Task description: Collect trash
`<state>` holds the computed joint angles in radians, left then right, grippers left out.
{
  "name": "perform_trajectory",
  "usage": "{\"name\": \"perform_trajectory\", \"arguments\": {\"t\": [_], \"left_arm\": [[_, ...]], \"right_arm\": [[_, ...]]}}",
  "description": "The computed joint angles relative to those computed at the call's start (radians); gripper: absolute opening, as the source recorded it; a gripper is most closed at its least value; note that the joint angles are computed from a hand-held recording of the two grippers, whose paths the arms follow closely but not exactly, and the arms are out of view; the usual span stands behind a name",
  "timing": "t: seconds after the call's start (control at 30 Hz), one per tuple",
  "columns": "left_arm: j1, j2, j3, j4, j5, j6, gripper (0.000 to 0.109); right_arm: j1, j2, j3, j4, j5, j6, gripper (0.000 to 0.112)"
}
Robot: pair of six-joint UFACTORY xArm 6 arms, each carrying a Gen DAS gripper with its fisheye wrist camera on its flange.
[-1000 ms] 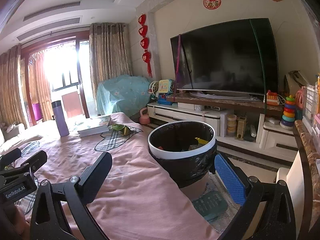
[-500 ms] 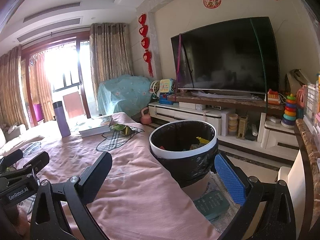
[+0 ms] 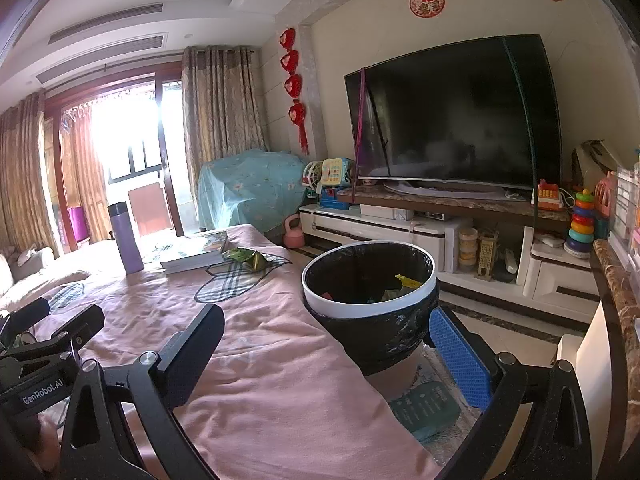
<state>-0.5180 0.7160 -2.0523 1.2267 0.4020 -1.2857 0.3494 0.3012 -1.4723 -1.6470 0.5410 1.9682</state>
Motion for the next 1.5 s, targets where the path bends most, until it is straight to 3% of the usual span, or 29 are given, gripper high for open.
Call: {"name": "perform_trajectory", "arguments": {"t": [1.5], "left_arm": [[0.007,-0.005,0.012,-0.010,-0.015,0.021,0.103]], "right_arm": [[0.018,0.016,-0.034,0.034,0.003,-0.023,0.103]]}}
